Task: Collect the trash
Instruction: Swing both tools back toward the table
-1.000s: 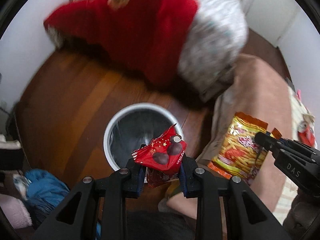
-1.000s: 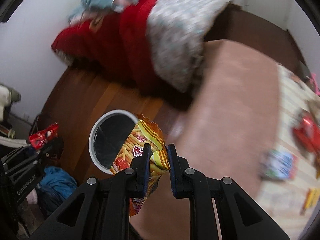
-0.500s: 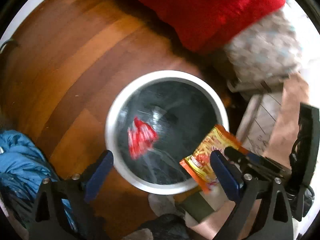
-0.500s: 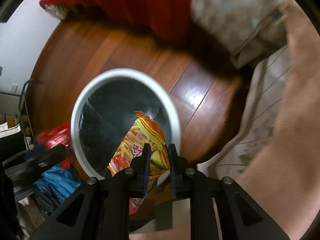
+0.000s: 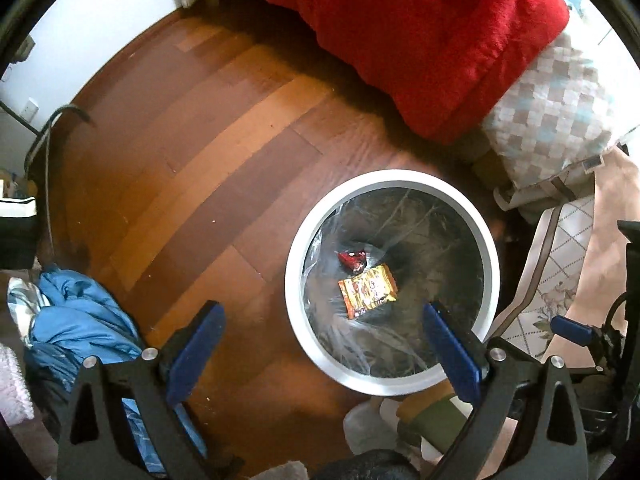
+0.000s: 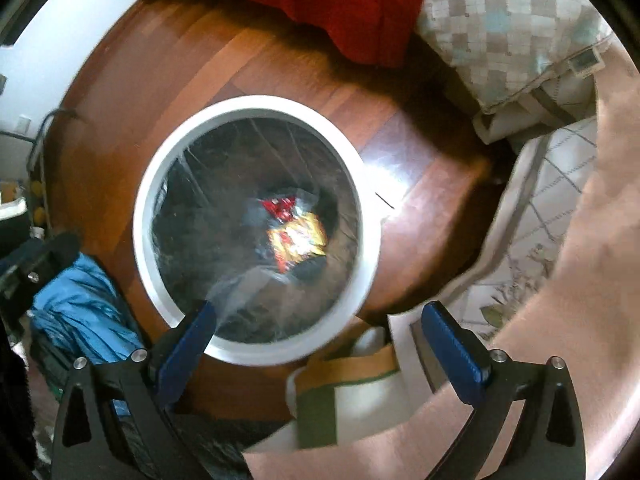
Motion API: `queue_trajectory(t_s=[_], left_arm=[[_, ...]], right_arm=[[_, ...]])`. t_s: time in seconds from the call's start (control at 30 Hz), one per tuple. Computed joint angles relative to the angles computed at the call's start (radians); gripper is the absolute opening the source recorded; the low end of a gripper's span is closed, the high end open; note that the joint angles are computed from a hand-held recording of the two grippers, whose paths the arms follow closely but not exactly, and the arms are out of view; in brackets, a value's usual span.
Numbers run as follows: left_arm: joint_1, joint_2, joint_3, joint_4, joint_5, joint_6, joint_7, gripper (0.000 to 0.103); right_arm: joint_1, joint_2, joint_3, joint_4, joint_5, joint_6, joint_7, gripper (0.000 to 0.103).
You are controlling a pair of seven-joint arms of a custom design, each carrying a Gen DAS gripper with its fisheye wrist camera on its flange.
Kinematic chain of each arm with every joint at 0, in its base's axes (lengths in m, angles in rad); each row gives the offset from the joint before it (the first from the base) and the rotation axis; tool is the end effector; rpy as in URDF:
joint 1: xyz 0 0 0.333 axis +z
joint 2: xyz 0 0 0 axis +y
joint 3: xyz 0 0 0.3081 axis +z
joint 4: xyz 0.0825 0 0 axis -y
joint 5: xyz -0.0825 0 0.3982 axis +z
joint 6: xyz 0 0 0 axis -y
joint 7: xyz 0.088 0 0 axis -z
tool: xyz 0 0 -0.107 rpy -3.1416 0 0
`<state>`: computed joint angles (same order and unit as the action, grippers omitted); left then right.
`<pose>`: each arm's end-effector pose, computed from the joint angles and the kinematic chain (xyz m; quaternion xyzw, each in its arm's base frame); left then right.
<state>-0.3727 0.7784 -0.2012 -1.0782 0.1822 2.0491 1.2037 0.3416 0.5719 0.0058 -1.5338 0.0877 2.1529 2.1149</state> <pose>0.6924 -0.3745 0.3802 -0.6285 0.7708 -0.0919 0.0485 0.6701 0.2458 0.3128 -0.6151 0.7872 0.0287 0.0351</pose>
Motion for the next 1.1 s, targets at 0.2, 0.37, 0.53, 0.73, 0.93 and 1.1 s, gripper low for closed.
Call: queue_trajectory(t_s=[0.2,0.37,0.53,0.73,0.93,1.1], left_arm=[[-0.003,-0.083,-0.004,-0.096,0.022,0.038,0.008,0.1],[0.0,-0.16,-0.01,-0.183,0.036,0.086,-0.003,0.1],[0.005,-0.238,-0.022,-0.26,0.042,0.12,-0.003,0.1],[0.01,-0.347,-0.037,-0.356,0.047,0.17,-0.004,0.1],[-0.019,-0.487,-0.048,-0.446,0.104,0.214,-0.054,0.1],[-0.05,-0.56,-0.085,-0.513,0.119,0.27,-0.067,0.1]], right_arm=[[0.01,-0.077,-0.004,-0.09,-0.013,0.033,0.032,0.103],[0.017,-0.159,-0.006,-0.16,-0.044,0.067,0.065,0.103],[0.023,-0.24,-0.005,-0.219,-0.094,0.089,0.106,0.103],[0.019,-0.375,0.008,-0.319,-0.146,0.138,0.167,0.103],[-0.007,-0.56,0.041,-0.463,-0.164,0.229,0.235,0.103],[-0.056,-0.821,0.09,-0.664,-0.176,0.281,0.309,0.103]])
